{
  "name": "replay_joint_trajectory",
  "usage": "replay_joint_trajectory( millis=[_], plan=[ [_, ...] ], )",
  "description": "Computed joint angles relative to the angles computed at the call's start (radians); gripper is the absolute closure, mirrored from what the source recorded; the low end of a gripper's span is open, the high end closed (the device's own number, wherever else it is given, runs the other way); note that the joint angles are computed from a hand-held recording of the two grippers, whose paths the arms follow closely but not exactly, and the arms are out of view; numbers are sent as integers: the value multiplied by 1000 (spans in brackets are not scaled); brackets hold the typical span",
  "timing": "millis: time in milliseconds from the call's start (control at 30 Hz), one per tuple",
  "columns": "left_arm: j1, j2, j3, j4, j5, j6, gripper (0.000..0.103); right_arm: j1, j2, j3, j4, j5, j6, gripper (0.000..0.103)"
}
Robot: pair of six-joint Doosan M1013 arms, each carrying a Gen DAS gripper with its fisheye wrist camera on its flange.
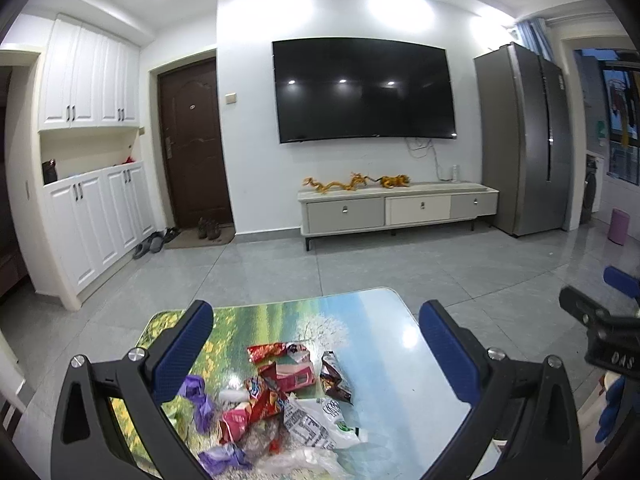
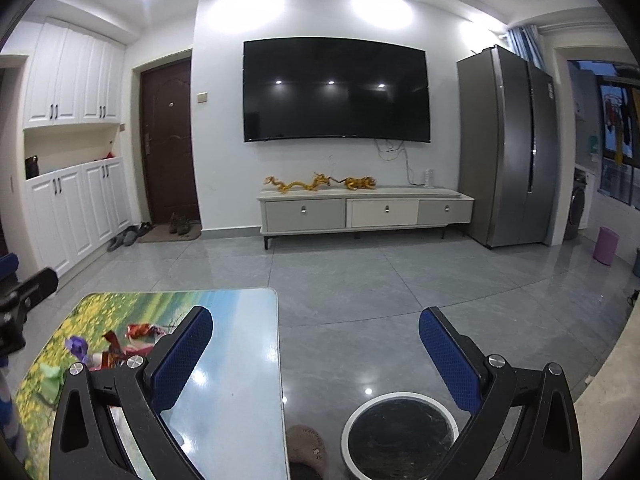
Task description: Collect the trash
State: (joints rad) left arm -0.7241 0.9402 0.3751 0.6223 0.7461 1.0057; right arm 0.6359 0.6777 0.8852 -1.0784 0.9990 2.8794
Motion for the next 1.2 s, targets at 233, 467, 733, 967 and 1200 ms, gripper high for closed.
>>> replay_joint_trajectory(
  millis=[233,467,733,967,1200],
  plan=[
    [-15,10,-38,-10,85,-11,0,7,-45,87,-30,-30,12,0],
    [-28,-13,1,6,82,-21,0,8,-92,175,-42,-72,76,0],
    [-28,-6,-11,-28,84,12,0,9,-109,202,-49,-72,103,0],
    [-16,39,-87,-76,145,56,0,1,-92,173,-9,-63,67,0],
    [-2,81,-162,-121,187,85,0,-8,-66,130,35,-61,11,0]
  ],
)
